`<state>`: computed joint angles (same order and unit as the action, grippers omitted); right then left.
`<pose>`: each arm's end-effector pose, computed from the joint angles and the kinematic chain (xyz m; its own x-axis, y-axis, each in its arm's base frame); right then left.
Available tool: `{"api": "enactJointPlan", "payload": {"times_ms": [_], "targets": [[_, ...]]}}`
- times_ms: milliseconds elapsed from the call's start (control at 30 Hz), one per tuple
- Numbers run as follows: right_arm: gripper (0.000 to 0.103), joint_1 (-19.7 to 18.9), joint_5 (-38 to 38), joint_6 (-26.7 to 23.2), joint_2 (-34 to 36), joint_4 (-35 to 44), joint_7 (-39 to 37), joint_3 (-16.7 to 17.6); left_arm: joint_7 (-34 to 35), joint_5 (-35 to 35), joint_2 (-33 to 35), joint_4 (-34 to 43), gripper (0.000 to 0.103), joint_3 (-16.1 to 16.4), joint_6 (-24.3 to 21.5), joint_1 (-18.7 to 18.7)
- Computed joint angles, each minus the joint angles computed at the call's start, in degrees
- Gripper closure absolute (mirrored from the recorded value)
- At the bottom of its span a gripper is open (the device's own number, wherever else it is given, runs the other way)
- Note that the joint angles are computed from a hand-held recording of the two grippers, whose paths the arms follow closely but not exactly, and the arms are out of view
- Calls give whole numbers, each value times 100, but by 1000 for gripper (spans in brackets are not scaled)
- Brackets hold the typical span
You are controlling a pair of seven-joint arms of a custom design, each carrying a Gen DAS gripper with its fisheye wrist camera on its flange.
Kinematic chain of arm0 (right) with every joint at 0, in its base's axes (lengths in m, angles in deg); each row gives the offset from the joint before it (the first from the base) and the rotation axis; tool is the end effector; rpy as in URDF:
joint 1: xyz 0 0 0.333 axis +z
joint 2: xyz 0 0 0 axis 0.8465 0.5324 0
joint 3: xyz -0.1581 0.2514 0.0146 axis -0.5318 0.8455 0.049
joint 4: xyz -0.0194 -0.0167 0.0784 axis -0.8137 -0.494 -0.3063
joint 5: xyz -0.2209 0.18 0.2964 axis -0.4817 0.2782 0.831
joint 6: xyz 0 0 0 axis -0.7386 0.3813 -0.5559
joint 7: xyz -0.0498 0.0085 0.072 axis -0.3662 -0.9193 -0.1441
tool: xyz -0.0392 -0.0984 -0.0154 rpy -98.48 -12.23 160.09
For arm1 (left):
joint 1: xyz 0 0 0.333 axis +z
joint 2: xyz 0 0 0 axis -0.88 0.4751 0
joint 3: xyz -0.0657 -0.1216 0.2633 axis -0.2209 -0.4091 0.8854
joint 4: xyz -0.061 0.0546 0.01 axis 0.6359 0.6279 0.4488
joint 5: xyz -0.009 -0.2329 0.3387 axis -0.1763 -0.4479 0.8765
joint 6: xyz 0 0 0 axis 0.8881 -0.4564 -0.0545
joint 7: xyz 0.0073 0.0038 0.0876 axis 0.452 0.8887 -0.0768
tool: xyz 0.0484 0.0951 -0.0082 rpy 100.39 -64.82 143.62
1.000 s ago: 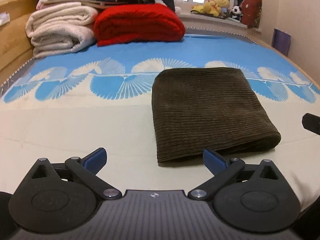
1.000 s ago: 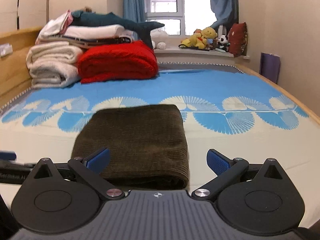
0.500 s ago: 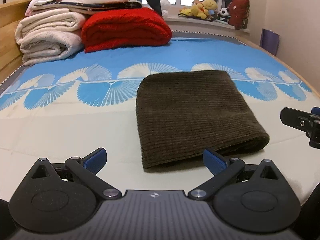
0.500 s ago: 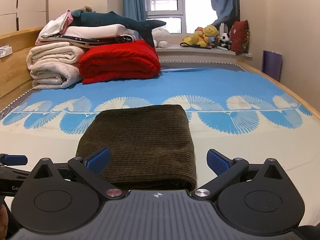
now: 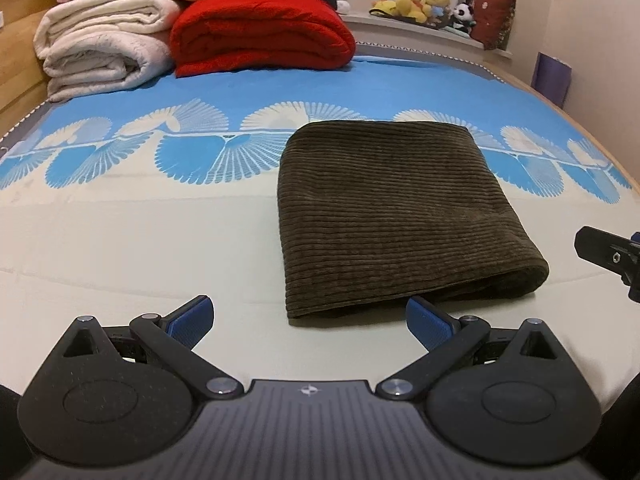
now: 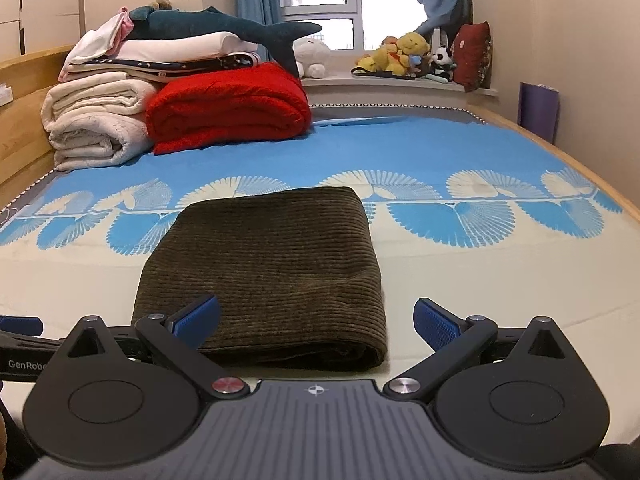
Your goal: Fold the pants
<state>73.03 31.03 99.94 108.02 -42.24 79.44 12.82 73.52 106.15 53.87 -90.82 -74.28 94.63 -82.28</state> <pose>0.6861 0.1651 0.4560 0.0838 -0.9910 -0.1044 -0.5416 0.0426 -0.8395 0.6910 -0.2682 0.4446 0.0279 -0.9995 0.0119 -0.7243 -0.0284 -0.6888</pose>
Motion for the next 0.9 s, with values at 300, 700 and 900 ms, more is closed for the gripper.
{"api": "enactJointPlan", "payload": {"times_ms": [300, 700, 900], "targets": [[1, -68, 29, -82, 29, 41, -233, 100, 99, -117, 73, 98, 1, -33, -67, 4], [1, -85, 81, -120, 42, 57, -376, 143, 81, -145, 69, 91, 0, -13, -70, -10], [1, -62, 82, -154, 57, 76, -397, 131, 80, -164, 52, 66, 0, -21, -68, 0]]}}
